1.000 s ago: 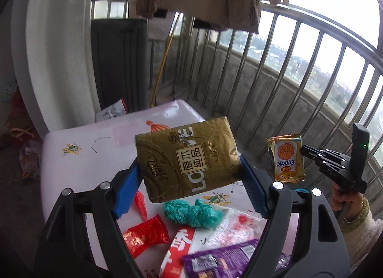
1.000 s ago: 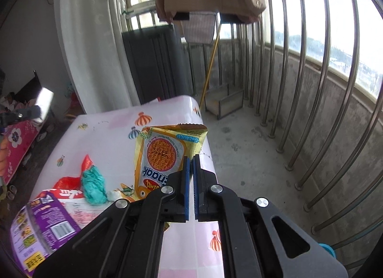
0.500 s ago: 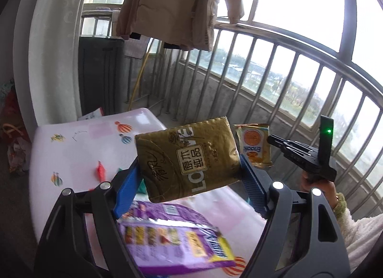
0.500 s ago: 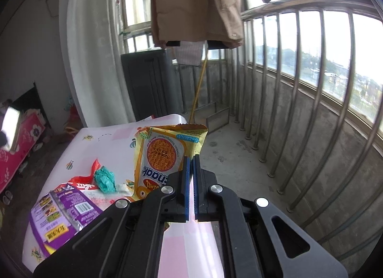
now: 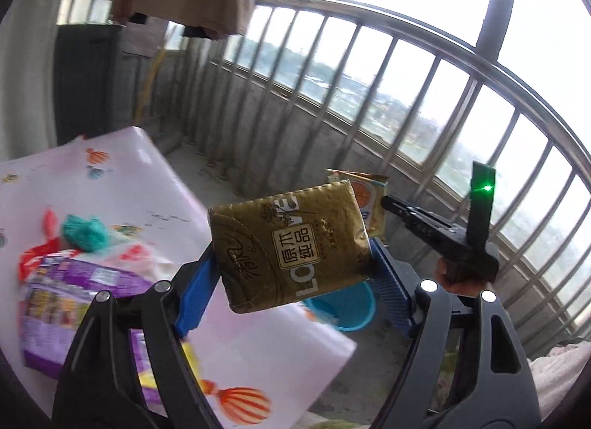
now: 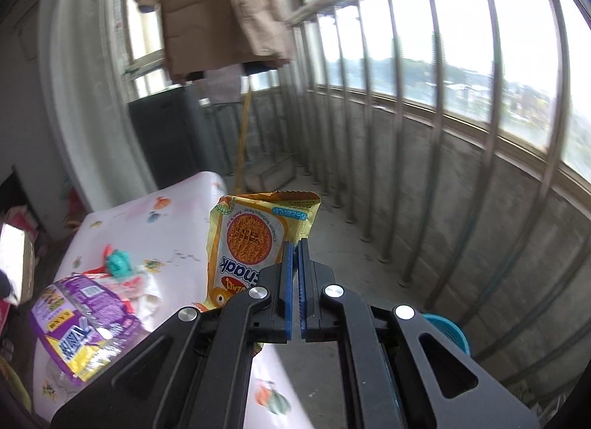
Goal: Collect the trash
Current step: 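Lift the gold box and yellow packet and carry them over the wastebasket, then open both tools to drop the box and packet into the wastebasket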
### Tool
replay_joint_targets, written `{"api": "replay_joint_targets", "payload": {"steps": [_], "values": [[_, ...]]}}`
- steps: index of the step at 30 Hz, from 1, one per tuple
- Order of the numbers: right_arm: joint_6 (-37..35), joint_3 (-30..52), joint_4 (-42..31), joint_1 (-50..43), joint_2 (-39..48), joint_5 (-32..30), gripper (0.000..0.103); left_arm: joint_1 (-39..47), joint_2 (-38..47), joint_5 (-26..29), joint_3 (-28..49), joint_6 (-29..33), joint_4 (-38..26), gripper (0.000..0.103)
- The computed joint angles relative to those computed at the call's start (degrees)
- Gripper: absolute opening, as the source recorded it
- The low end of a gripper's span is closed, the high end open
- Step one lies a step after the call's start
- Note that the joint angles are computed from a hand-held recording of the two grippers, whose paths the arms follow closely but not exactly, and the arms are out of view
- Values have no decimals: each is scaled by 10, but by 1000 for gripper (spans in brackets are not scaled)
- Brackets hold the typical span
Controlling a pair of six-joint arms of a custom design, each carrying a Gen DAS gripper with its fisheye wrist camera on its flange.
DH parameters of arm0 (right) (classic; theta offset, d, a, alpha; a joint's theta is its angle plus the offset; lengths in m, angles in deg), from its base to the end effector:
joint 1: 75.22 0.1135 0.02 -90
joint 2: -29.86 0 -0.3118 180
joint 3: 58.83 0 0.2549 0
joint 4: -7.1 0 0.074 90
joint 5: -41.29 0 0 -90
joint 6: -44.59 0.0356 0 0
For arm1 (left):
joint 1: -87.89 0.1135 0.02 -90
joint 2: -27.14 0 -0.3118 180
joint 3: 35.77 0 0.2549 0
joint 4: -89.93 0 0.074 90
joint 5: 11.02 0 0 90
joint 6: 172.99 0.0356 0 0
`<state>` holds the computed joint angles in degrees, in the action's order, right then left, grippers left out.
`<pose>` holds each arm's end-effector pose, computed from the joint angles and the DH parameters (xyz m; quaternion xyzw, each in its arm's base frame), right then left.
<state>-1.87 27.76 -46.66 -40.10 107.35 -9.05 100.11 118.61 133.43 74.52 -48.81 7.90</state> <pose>0.2391 0.1404 0.3869 0.1941 0.8561 -0.0123 0.4788 0.3110 0.0377 0.4229 0.2688 0.8290 -0.3279 0.3647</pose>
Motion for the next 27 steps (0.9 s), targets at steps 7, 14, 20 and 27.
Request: {"api": "replay_joint_targets", "payload": {"steps": [7,14,20,27], "values": [[88,-95,-36,-31,-88,24,3,-163,-23,-81,-88,-120,137,74],[150,-208,-26,-120,-152,-44,3,-294,50,-168,-101,-181,181,74],[158,-283,21,-233,-149,-124,3,-389,166,-223,-44,-216,173,74],[169,-384,148,-381,-95,-216,3,-480,329,-288,106,-259,146,74]]}}
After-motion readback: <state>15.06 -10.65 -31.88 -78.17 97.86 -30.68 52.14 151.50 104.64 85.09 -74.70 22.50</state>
